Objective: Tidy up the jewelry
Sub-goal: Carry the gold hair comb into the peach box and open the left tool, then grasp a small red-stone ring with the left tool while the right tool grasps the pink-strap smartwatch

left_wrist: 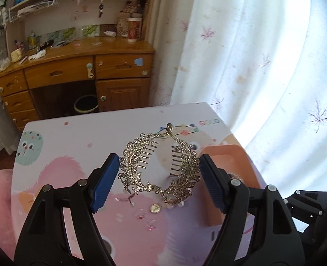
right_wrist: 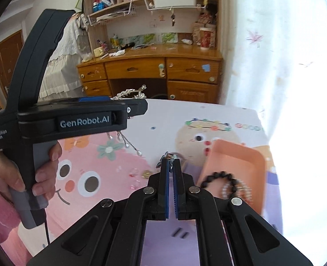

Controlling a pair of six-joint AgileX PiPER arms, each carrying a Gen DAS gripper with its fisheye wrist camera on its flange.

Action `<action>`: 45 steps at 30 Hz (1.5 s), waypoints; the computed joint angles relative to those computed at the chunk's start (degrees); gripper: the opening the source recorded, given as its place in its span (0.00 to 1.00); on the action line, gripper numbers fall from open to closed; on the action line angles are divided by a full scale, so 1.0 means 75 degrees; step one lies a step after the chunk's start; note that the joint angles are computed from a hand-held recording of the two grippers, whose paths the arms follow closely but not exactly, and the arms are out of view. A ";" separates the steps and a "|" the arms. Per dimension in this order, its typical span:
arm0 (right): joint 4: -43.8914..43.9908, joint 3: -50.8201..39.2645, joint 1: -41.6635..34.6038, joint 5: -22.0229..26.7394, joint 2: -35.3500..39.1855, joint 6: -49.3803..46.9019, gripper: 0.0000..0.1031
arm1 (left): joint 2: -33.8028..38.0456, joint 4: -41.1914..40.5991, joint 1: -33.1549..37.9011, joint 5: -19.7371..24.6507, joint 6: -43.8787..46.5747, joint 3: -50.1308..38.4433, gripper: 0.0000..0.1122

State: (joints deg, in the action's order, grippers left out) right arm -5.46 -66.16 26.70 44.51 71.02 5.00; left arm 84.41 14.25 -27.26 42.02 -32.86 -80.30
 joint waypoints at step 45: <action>0.5344 -0.0006 -0.5761 0.1993 0.0809 -0.4892 0.48 | 0.1646 0.0630 -0.1398 0.0845 -0.1970 -0.0908 0.72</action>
